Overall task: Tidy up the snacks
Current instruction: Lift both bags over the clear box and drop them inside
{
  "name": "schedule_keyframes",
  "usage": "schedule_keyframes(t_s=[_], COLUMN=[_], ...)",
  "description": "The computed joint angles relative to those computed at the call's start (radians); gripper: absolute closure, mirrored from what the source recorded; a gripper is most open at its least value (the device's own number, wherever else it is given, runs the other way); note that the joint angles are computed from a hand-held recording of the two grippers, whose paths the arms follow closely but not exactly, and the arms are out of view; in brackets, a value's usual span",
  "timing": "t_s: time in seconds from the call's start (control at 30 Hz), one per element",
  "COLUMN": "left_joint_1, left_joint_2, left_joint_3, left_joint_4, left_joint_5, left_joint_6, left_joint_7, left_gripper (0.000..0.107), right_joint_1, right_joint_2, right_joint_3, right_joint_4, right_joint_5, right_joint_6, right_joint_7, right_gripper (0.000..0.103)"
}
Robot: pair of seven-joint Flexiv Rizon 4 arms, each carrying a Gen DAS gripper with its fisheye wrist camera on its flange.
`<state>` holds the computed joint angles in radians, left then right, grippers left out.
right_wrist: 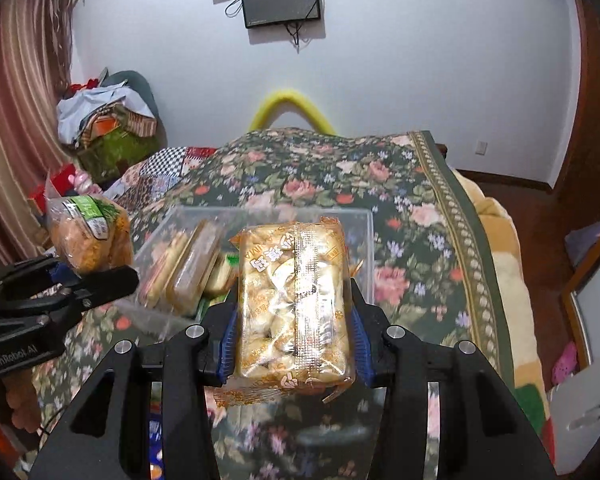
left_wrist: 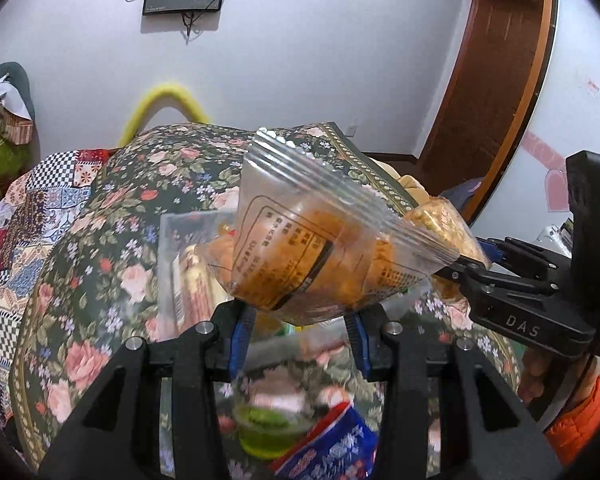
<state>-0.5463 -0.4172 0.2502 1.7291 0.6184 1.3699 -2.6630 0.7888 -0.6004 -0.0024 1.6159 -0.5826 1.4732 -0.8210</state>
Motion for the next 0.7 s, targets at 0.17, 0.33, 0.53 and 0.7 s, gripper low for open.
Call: schedule_keyframes(t_s=[0.17, 0.33, 0.53, 0.7], left_joint_1=[0.034, 0.068, 0.133, 0.152], left_joint_2=[-0.053, -0.105, -0.161, -0.2], left_joint_3=[-0.013, -0.028, -0.085, -0.101], left_joint_4=[-0.053, -0.09, -0.126, -0.139], left_joint_5=[-0.058, -0.132, -0.259, -0.359], left_joint_6=[-0.016, -0.023, -0.006, 0.003], left_joint_7=[0.054, 0.114, 0.267, 0.357], left_gripper=[0.065, 0.065, 0.064, 0.065], right_joint_1=[-0.013, -0.036, -0.046, -0.045], right_joint_2=[-0.045, -0.098, -0.162, -0.196], right_joint_3=[0.013, 0.048, 0.07, 0.074], right_joint_4=[-0.072, -0.157, -0.255, -0.304], right_joint_5=[0.012, 0.041, 0.076, 0.1], right_joint_6=[-0.029, -0.085, -0.163, -0.207], right_joint_7=[-0.023, -0.068, -0.124, -0.157], right_gripper=[0.06, 0.06, 0.06, 0.06])
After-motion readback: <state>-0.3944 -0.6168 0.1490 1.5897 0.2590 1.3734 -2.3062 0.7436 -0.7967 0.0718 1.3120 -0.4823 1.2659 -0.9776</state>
